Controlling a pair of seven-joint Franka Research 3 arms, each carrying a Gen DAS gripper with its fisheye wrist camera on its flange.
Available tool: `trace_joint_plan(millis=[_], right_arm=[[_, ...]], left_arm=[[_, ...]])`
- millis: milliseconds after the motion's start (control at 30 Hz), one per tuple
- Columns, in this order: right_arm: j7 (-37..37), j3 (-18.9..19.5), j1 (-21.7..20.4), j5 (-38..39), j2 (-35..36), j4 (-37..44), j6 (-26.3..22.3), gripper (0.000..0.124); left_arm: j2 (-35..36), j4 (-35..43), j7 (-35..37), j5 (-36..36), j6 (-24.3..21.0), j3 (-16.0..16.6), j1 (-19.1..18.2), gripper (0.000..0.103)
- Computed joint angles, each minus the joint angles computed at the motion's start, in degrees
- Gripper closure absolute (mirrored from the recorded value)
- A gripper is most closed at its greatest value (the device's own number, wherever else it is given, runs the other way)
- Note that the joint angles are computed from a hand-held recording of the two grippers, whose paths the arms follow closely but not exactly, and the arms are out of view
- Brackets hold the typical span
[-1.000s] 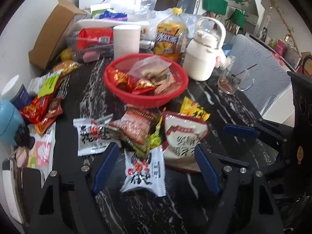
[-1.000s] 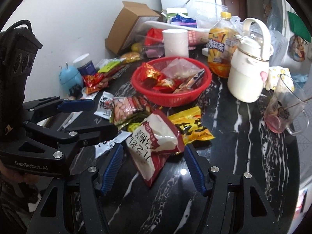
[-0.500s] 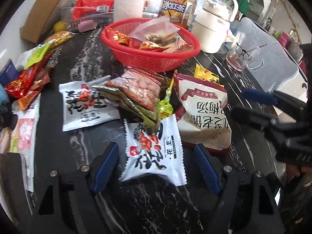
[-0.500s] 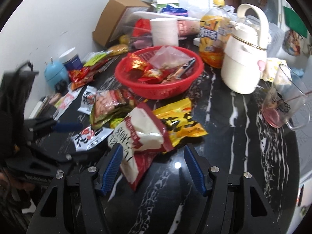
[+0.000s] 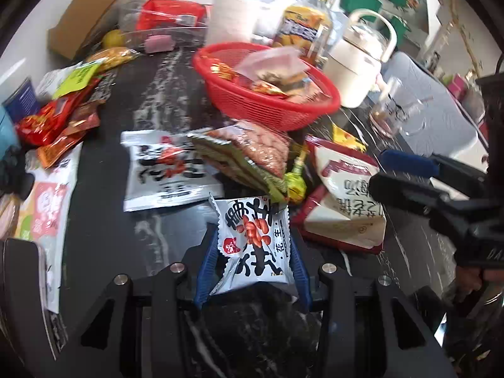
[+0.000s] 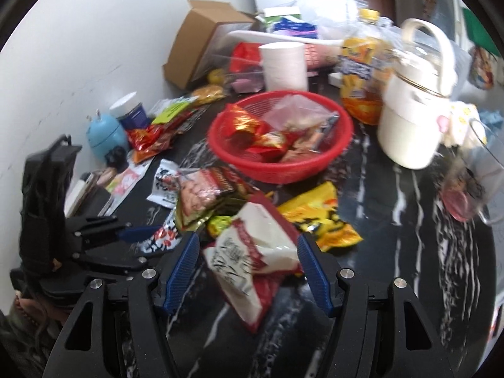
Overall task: Organize snacks
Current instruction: 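Grasp the white peanut packet with the left gripper while the right approaches the snack pile, then grasp the green lollipop by its head with the right gripper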
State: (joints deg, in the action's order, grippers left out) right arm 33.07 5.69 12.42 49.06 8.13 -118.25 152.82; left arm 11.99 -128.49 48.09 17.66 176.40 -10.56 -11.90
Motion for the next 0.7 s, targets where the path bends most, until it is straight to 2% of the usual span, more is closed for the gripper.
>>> trace_joint_plan(millis=[67, 133, 367, 500, 600, 700], right_arm=[[-0.6, 0.4, 0.1, 0.6, 0.9, 1.1, -1.0, 0.063], [-0.7, 0.7, 0.2, 1.0, 1.8, 2.3, -1.3, 0.066], [-0.2, 1.9, 1.5, -2.6, 4.7, 4.7, 0.1, 0.069], [1.2, 2.1, 1.8, -4.9, 6.7, 5.6, 1.0, 0.072], [0.5, 2.7, 1.3, -5.1, 7.0, 5.5, 1.4, 0.074], [0.0, 2.9, 1.4, -5.8, 7.0, 4.9, 2.6, 0.074]], left_arm=[[-0.3, -0.8, 1.1, -2.0, 0.8, -1.4, 1.7, 0.061], [-0.7, -1.8, 0.6, -2.4, 1.4, -1.0, 1.7, 0.061], [-2.2, -3.1, -7.3, 6.1, 1.3, 5.9, -3.0, 0.061], [-2.5, -4.1, -8.9, 6.5, 2.9, 4.8, -1.2, 0.061], [-2.2, -4.5, -7.5, 4.3, 4.1, 2.7, 0.9, 0.061], [-2.0, -3.8, -8.2, 5.8, 3.4, 4.2, -0.7, 0.060]])
